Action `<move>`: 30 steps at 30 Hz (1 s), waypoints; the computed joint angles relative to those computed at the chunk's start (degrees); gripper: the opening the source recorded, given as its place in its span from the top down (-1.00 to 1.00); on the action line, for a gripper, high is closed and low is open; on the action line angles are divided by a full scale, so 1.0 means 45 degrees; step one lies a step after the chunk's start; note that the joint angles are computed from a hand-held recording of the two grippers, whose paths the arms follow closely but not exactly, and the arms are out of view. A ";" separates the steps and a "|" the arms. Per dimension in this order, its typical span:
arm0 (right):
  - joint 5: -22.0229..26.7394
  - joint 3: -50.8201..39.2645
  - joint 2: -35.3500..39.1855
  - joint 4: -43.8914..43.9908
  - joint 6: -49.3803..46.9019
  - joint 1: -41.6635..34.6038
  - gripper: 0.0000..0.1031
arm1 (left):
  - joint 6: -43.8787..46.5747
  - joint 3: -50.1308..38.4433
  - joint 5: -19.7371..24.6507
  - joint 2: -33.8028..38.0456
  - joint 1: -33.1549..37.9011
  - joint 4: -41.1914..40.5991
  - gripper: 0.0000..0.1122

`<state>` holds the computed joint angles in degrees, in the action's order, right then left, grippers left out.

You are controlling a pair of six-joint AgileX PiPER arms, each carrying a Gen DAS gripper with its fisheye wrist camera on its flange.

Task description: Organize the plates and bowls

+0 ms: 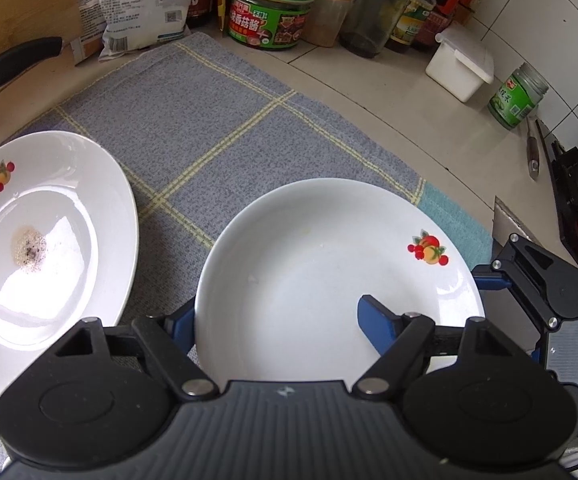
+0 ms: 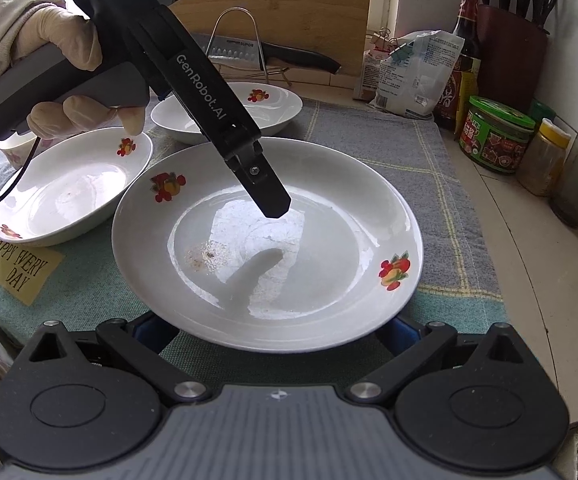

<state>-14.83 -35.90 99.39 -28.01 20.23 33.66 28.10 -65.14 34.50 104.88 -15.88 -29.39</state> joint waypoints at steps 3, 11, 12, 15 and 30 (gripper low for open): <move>0.0100 -0.0169 0.0022 -0.0720 0.0607 -0.0228 -1.00 | 0.0057 -0.0233 0.0032 0.0113 0.0010 -0.0172 -0.42; 0.0292 -0.1037 0.0413 -0.2516 0.1680 -0.1019 -1.00 | 0.0112 -0.1173 -0.0254 0.0837 -0.0096 -0.0468 -0.42; 0.0314 -0.1179 0.0486 -0.2672 0.1719 -0.1125 -1.00 | 0.0092 -0.1359 -0.0287 0.0960 -0.0116 -0.0468 -0.42; 0.0378 -0.1615 0.0718 -0.3096 0.1860 -0.1426 -1.00 | 0.0076 -0.1938 -0.0377 0.1340 -0.0156 -0.0471 -0.42; 0.0853 -0.3323 0.1985 -0.4961 0.3056 -0.2217 -1.00 | -0.0686 -0.4704 -0.0108 0.3423 -0.0314 0.0054 -0.42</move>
